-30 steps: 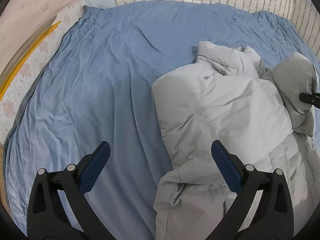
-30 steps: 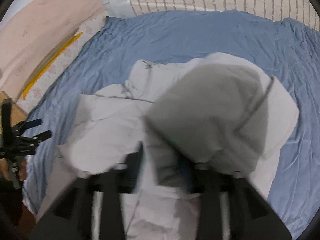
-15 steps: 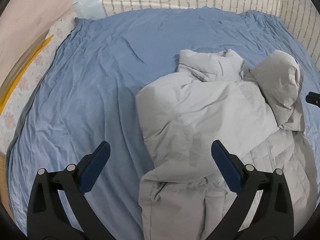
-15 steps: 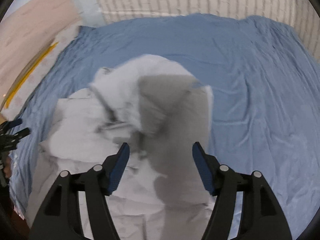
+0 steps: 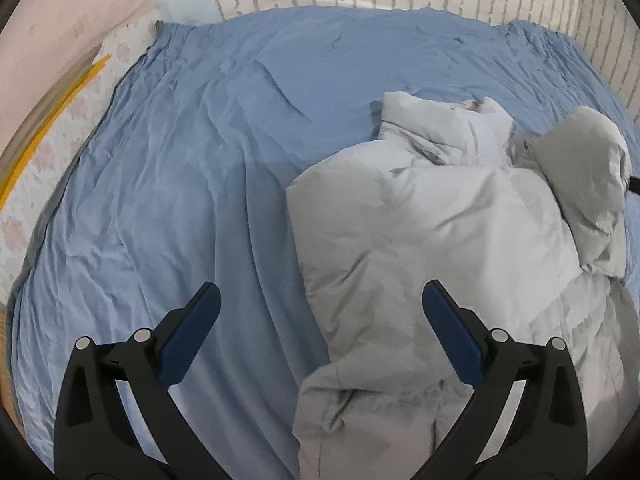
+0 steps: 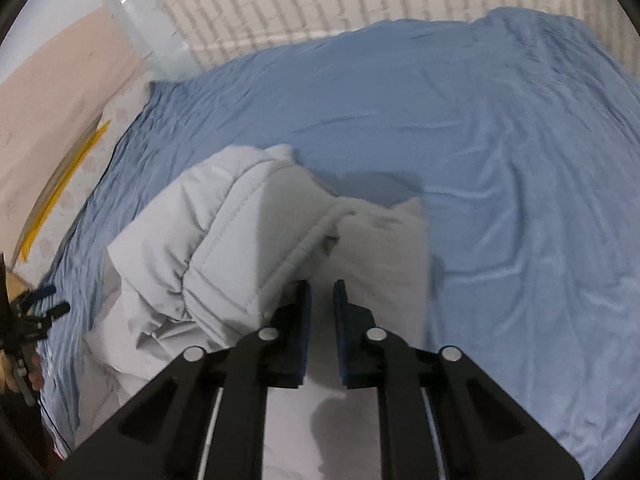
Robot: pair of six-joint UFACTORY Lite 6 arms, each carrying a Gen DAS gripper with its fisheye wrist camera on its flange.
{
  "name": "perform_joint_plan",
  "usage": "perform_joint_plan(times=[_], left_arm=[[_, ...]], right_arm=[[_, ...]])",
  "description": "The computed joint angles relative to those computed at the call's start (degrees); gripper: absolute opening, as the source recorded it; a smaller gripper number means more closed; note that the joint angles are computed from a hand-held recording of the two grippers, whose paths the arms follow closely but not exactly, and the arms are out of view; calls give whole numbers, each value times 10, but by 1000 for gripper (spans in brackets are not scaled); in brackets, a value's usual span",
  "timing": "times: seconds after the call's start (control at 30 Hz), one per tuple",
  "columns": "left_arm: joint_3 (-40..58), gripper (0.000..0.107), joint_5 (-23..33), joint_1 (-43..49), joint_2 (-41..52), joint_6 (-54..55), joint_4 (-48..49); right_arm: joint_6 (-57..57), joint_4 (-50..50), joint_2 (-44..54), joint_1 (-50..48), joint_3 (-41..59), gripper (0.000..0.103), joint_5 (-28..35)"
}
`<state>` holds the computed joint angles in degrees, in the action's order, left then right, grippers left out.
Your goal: Fold large clothes
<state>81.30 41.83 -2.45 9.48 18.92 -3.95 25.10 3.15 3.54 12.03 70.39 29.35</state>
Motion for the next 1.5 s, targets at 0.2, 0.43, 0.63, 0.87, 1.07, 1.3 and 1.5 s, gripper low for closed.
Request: perform_joint_plan(times=[0.2, 0.43, 0.63, 0.87, 1.07, 1.3, 1.5], left_arm=[[-4, 100, -9, 21, 4, 14, -2], [-4, 100, 3, 39, -10, 33, -16], [-4, 100, 11, 26, -13, 31, -19], [35, 100, 56, -13, 2, 27, -67], [87, 100, 76, -83, 21, -32, -55], [128, 100, 98, -124, 39, -76, -70], [175, 97, 103, -150, 95, -109, -59]], right_arm=[[-101, 102, 87, 50, 102, 10, -29], [-16, -5, 194, 128, 281, 10, 48], [45, -75, 110, 120, 176, 13, 66], [170, -216, -26, 95, 15, 54, 124], [270, -312, -101, 94, -69, 60, 163], [269, -301, -109, 92, -111, 60, 129], [290, -313, -101, 103, -112, 60, 122]])
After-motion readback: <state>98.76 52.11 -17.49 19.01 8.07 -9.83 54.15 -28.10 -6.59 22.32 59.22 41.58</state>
